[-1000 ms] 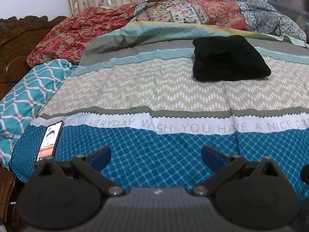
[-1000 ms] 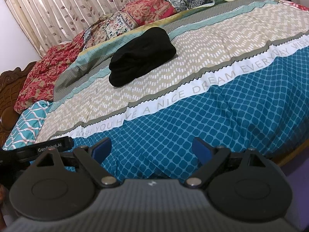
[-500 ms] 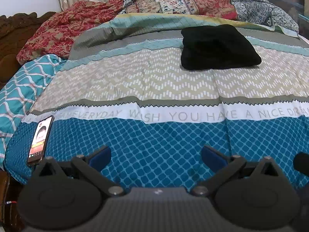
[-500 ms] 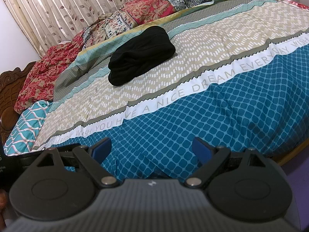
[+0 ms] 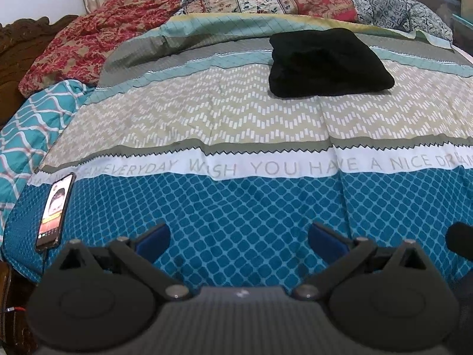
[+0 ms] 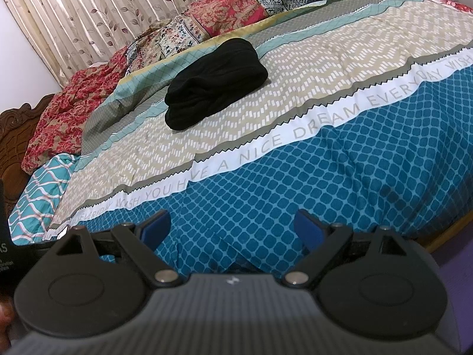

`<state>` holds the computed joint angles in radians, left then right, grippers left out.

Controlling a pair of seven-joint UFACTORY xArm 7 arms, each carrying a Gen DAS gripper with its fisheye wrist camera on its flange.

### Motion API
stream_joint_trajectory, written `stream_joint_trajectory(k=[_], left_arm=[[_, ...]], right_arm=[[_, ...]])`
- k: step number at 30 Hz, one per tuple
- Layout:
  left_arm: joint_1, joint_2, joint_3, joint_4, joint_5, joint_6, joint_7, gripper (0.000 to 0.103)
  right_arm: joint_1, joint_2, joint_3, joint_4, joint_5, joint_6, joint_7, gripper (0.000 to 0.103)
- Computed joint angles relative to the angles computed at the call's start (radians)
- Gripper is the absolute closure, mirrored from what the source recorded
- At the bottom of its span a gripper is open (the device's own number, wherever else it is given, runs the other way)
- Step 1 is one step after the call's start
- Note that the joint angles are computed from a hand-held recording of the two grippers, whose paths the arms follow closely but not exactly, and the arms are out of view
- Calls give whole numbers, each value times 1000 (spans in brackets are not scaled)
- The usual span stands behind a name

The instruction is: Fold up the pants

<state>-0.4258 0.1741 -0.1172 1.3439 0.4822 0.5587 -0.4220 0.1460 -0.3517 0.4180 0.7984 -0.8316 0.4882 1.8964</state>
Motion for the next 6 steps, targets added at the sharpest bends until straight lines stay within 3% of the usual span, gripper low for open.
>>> stream_joint_trajectory(k=[6], left_arm=[[22,-9,-19,-19,-118,-26,91,0]], right_arm=[[-1,1,3,2,-6,4,3,11]])
